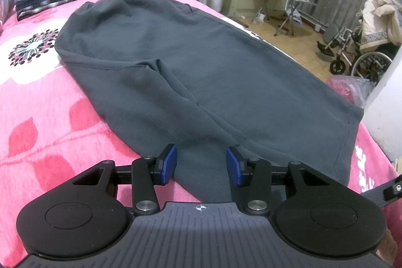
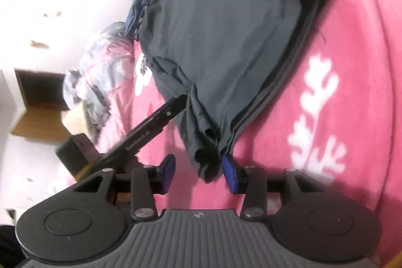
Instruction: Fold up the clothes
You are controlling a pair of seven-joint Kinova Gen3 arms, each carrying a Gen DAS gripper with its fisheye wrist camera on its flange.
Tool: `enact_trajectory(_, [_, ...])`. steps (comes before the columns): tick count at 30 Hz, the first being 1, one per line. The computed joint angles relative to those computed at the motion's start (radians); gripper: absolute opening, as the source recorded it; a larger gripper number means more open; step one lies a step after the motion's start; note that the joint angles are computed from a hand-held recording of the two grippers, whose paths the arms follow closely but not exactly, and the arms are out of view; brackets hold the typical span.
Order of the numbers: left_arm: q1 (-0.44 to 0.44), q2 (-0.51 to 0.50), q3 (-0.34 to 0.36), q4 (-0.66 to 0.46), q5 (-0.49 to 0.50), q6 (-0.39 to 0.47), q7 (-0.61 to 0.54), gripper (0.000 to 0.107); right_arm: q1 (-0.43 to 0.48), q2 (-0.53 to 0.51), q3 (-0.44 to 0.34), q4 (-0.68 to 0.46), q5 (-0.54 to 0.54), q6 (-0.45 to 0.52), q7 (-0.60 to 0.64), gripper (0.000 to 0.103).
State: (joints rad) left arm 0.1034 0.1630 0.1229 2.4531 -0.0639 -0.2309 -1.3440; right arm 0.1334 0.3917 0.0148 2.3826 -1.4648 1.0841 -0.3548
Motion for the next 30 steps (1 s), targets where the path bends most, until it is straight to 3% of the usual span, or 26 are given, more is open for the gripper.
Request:
enact_trajectory(7, [-0.008, 0.000, 0.006, -0.002, -0.009, 0.003, 0.008, 0.044, -0.017, 0.102, -0.024, -0.016, -0.005, 0.049, -0.040, 0.051])
enact_trajectory(21, [-0.028, -0.002, 0.019, -0.003, -0.040, 0.008, 0.043, 0.044, -0.090, 0.069, -0.019, -0.001, -0.119, -0.043, -0.242, 0.051])
enact_trajectory(27, [-0.037, 0.001, 0.022, -0.002, -0.057, 0.002, 0.054, 0.044, -0.149, -0.015, -0.014, 0.011, -0.167, -0.143, -0.241, 0.052])
enact_trajectory(30, [-0.050, 0.004, 0.030, -0.001, -0.075, -0.002, 0.066, 0.044, -0.145, -0.015, -0.011, 0.012, -0.177, -0.141, -0.214, 0.052])
